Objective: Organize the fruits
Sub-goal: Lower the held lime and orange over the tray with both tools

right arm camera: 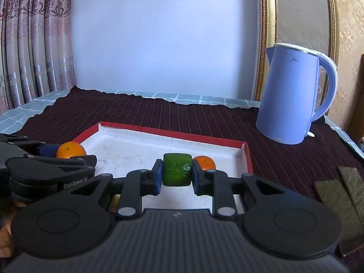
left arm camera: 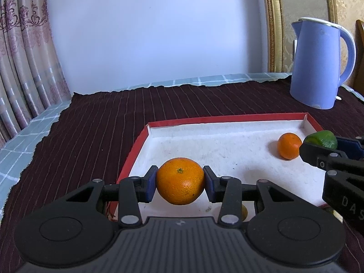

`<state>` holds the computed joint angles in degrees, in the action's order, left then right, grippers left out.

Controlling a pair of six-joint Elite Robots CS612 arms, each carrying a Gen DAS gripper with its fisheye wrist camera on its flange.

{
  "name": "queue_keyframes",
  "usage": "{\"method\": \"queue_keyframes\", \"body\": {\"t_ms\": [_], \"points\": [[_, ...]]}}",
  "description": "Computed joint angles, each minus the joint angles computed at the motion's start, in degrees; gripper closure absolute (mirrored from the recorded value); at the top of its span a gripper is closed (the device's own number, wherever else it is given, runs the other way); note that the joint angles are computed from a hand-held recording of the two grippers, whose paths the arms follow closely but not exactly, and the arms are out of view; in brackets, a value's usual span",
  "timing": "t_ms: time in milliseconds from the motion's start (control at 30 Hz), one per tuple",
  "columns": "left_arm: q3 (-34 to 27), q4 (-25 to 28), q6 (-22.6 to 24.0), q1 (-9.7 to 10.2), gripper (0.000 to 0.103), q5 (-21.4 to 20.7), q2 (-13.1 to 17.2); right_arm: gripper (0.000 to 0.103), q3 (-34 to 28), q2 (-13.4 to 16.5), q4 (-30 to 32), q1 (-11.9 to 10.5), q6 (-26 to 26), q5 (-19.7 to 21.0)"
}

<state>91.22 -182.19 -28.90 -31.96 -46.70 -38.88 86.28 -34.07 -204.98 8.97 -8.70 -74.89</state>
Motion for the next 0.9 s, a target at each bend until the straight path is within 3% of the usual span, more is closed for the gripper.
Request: {"method": "queue_keyframes", "body": {"t_ms": [900], "points": [[-4.8,5.4,-0.7,1.50,0.062,-0.5,2.0,0.079,-5.1,1.9,4.9,0.5,-0.3,-1.7]]}}
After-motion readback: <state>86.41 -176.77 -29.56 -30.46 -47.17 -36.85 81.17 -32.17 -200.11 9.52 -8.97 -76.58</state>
